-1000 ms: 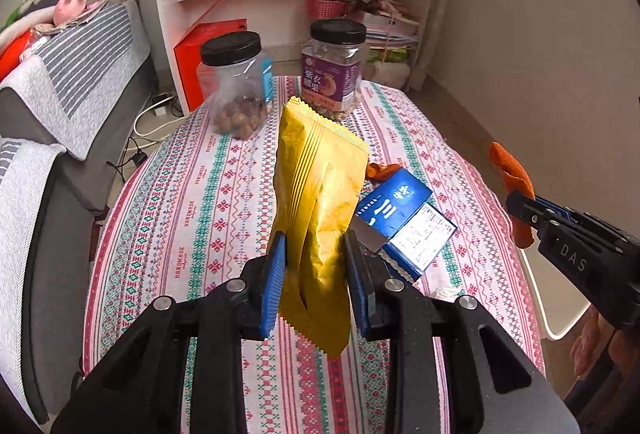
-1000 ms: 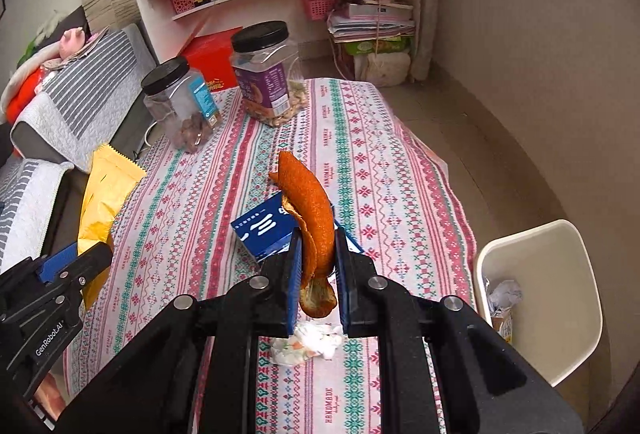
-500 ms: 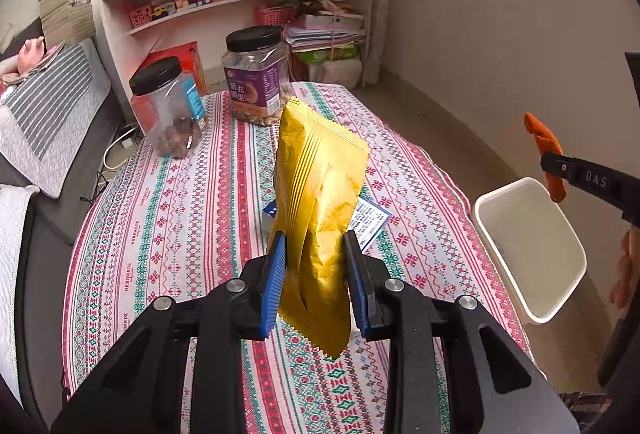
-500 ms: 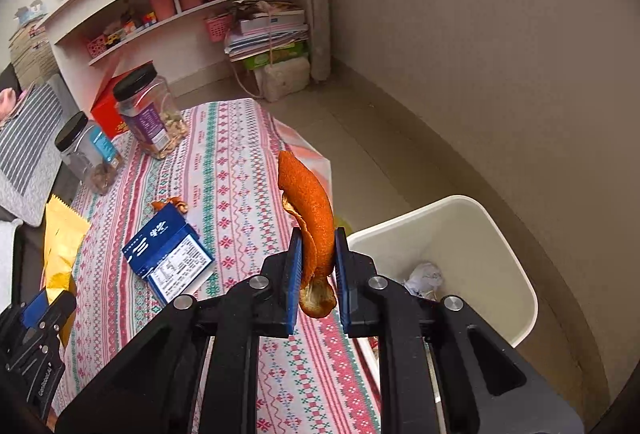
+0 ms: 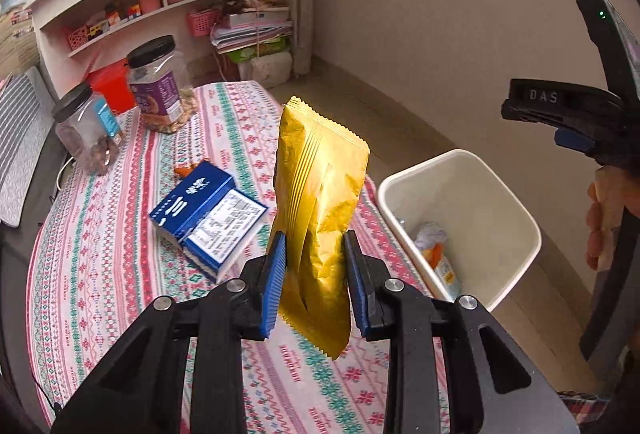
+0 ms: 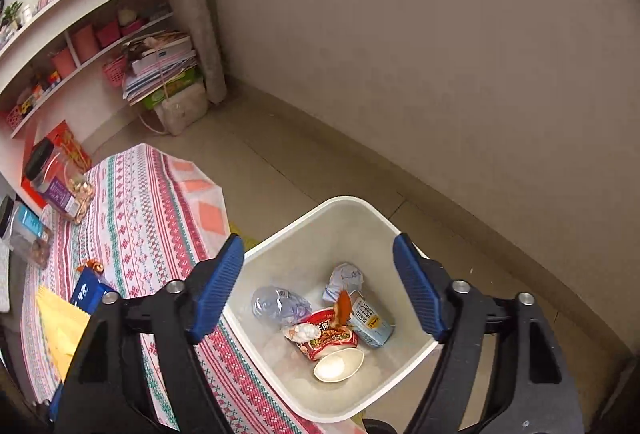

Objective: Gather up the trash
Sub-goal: 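Carry the orange peel to the white bin and open the right gripper, then lower the yellow packet into the white bin and open the left gripper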

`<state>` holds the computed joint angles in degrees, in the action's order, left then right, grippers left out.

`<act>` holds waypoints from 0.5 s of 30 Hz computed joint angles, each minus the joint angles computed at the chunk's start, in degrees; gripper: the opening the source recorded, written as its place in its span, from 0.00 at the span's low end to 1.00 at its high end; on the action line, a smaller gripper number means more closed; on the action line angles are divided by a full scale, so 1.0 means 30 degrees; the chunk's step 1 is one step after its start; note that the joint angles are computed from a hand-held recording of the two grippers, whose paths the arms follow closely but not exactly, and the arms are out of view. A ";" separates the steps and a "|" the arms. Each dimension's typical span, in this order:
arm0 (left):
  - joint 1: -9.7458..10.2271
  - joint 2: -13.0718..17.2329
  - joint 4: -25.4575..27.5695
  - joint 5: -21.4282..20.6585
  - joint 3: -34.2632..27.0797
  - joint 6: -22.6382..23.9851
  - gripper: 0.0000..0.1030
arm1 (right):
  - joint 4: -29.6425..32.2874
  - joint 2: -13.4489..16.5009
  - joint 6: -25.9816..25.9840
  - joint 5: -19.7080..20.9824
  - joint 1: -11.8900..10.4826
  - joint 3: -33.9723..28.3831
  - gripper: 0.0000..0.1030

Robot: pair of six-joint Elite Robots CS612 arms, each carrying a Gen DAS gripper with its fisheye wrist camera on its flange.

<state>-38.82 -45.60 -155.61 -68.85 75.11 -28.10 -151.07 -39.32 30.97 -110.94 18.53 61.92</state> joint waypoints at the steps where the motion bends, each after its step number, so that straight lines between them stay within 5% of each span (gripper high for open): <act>1: -0.0054 0.0154 0.0009 -0.0400 -0.0316 0.0025 0.29 | -0.0150 -0.0113 0.0339 -0.0079 -0.0069 0.0167 0.79; 10: -0.0423 0.1509 0.0654 -0.2134 -0.2994 0.0479 0.30 | -0.1308 -0.0893 0.2404 -0.0870 -0.0573 0.1382 0.88; 15: -0.0149 0.2656 0.1484 -0.4762 -0.4866 -0.0429 0.31 | -0.1259 -0.0972 0.3121 -0.0515 -0.0778 0.1521 0.88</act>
